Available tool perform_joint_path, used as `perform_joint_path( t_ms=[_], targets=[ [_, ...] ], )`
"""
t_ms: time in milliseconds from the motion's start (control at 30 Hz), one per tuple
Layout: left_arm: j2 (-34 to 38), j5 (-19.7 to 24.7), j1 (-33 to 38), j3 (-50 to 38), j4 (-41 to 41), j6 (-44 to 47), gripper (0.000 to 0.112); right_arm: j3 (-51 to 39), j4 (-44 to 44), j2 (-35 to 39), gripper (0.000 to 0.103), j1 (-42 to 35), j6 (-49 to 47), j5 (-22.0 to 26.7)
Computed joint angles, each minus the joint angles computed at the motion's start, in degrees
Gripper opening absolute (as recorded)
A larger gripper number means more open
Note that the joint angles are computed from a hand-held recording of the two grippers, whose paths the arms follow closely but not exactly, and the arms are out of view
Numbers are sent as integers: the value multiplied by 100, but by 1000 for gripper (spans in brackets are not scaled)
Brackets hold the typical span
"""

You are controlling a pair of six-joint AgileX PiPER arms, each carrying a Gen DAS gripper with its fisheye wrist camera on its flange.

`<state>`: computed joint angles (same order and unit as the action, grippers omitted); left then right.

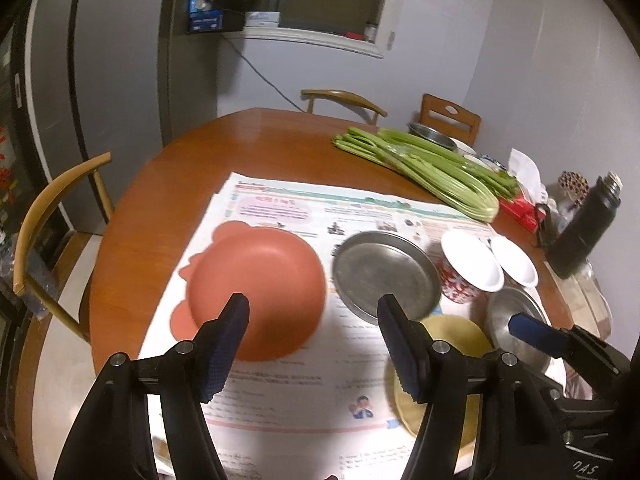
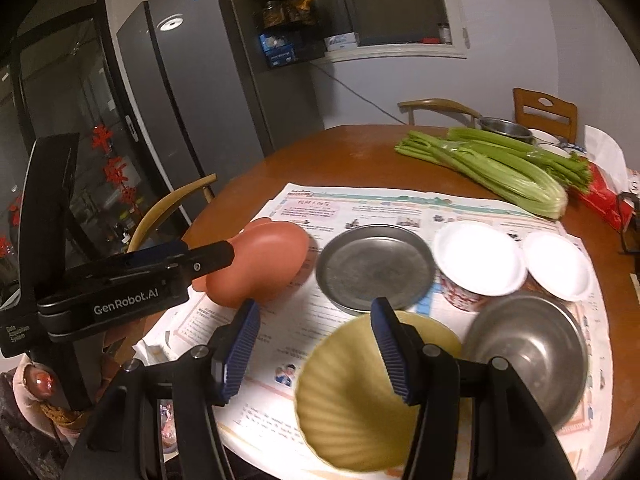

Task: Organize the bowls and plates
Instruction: 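Move the left gripper to the rim of the yellow shell plate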

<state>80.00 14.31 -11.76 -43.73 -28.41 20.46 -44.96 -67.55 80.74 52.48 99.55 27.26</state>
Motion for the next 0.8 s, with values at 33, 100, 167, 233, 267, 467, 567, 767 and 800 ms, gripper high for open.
perform_joint_path(
  t_ms=[33,100,167,233,267,467,567,767,800],
  targets=[
    [-3,-35,-63,34,-11,-7,68,73,-16,-68,57,28,56,36],
    [26,-89,-184,67,217,-281,68,242,-44,-209,57,49,166,51],
    [63,-116,-284,107,249,-350,68,395,-63,-289,57,85,272,95],
    [119,-145,-350,150,158,-273,68,555,-73,-354,57,126,375,127],
    [147,-178,-388,174,170,-290,68,624,-63,-382,57,153,414,153],
    [440,-287,-656,216,778,-980,68,914,-56,-458,57,320,701,282],
    [519,-338,-771,269,833,-1049,68,984,47,-419,57,402,700,446],
    [761,-396,-888,305,302,-573,68,1418,160,-382,57,339,985,277],
    [805,-414,-917,301,380,-669,68,1469,212,-346,57,291,982,214]
  ],
)
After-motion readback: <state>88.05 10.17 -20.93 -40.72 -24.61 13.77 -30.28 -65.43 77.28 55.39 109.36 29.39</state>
